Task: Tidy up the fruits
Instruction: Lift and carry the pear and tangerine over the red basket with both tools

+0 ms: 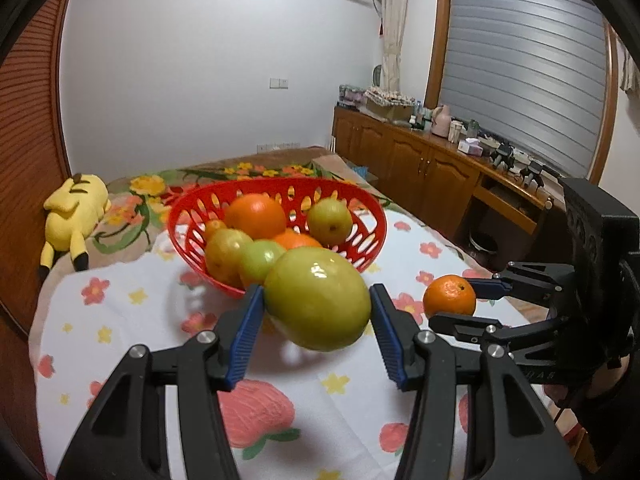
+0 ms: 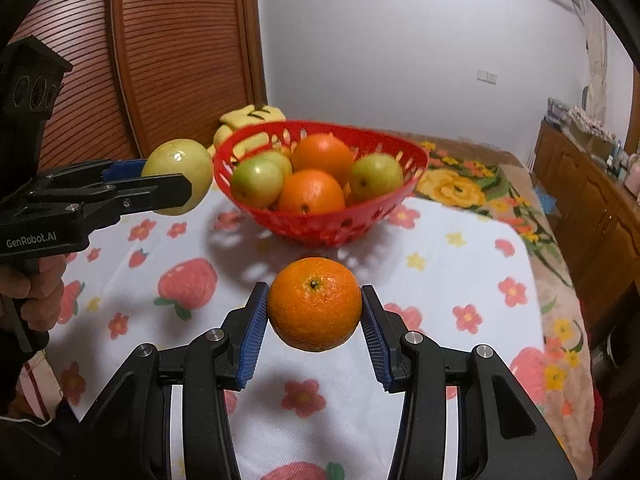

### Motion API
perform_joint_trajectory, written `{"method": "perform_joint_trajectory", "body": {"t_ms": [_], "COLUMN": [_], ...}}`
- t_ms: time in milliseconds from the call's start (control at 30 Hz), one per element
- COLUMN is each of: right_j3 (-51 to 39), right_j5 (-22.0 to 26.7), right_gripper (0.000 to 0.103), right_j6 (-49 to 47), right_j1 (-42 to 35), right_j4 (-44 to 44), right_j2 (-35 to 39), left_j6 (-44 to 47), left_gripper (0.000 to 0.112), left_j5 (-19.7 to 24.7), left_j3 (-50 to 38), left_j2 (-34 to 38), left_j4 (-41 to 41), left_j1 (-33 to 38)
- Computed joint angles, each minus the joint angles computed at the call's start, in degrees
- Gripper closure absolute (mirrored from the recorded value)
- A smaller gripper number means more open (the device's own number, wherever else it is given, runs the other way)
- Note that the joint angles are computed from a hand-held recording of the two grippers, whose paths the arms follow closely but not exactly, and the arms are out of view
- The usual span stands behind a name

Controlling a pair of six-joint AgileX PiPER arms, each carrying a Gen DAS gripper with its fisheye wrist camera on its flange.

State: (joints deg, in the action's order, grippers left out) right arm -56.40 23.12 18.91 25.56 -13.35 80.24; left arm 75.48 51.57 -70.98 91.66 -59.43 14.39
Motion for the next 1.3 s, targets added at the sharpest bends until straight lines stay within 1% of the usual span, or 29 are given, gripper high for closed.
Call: {"method": "perform_joint_trajectory", "body": {"t_ms": [233, 467, 767, 967, 1100, 1300], "right_j3": [-2.8, -7.0, -15.1, -20.4, -25.4, -34.4], "right_j5": [2.0, 2.8, 3.6, 4.3, 5.7, 9.4], "right_gripper": [0.057, 0.057, 0.057, 0.057, 0.057, 0.057], "right_j6": [0.7, -4.2, -16.2, -20.4, -22.2, -29.5], "right_j1": [0.6, -1.2, -6.1, -7.3, -7.7, -10.5], "right_j4": [-1.5, 1.7, 12.9, 15.7, 16.0, 23.5], "right_j2": [-1.5, 0.5, 8.0, 12.6, 17.1, 23.9], "left_j6": [-0.5, -1.6, -4.2, -6.1, -7.7, -12.2], "left_gripper": [0.060, 0.060, 0.060, 0.060, 0.060, 0.060], "left_j5": [1.9, 1.8, 1.1, 0.4, 0.0, 0.4], "left_j3": [-1.9, -5.0, -11.5, -15.0, -17.9, -24.8], "left_j2": [-1.5, -0.3, 5.9, 9.9, 12.7, 17.9], "left_j4": [-0.3, 0.0, 0.8, 2.1, 3.3, 6.3], "left_j1": [2.2, 2.0, 0.6, -0.7, -1.6, -2.8]}}
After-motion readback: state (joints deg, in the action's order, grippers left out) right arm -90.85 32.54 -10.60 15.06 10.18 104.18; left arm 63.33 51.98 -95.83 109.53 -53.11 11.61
